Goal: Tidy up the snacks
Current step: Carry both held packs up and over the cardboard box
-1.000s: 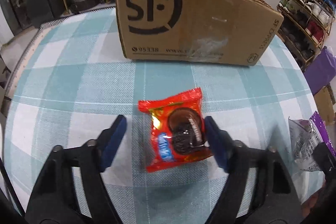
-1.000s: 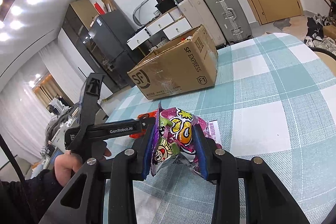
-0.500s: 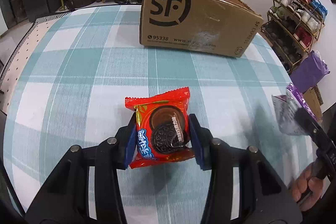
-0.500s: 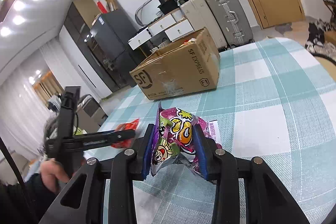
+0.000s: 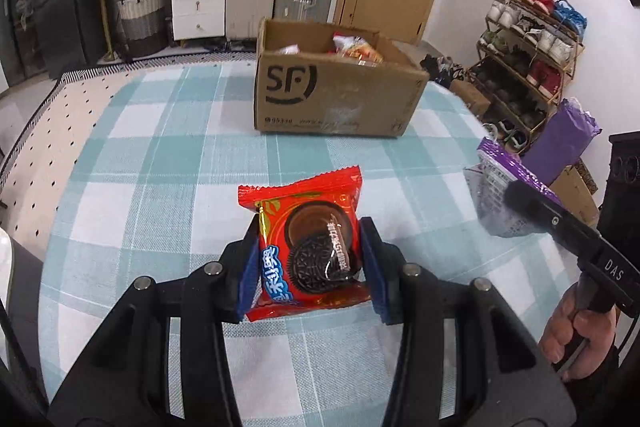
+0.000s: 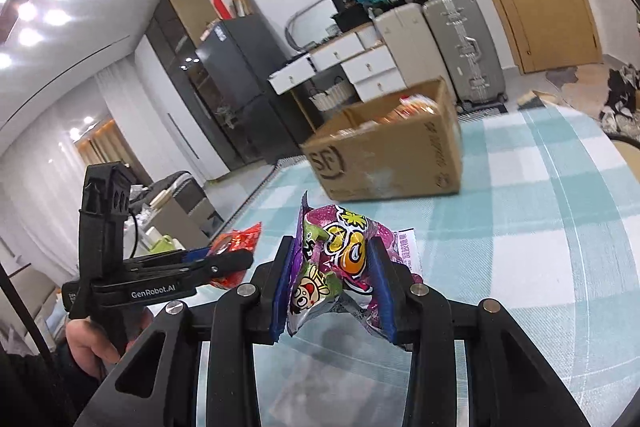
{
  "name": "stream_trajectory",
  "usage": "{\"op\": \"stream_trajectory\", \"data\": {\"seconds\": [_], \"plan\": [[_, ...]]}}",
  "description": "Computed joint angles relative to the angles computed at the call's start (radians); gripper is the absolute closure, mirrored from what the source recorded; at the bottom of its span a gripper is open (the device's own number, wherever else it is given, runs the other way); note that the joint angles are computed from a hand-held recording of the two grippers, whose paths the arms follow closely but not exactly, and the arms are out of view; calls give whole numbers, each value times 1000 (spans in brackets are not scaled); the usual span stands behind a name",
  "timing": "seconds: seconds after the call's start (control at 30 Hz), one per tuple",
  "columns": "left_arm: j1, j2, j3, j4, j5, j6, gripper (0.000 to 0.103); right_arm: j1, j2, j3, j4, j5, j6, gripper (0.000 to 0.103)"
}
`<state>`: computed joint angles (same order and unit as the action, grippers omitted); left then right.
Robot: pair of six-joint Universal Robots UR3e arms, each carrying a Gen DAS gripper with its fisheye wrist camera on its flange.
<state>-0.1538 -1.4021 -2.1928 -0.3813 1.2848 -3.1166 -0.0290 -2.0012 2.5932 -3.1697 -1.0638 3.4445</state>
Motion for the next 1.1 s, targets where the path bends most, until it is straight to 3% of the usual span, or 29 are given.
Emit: {"op": "stream_trajectory", "data": {"seconds": [0.17,0.57,0.77,0.93,1.1], "plan": [[31,152,17,-110,-38,31,61,34,-66,-101,121,5,22,67],[249,411,207,-498,-251,146,61,113,-75,-444,395,-18,28,67],[324,328,464,-700,-343,190,61,80,-10,-671,551,23,-3,67],[355,201,722,-783,-378,154,61,-17,59,-835,628,128,14,67],[307,-8,1036,-863,-365,111,61,-44,205,-1040,680,139,15,67]]}}
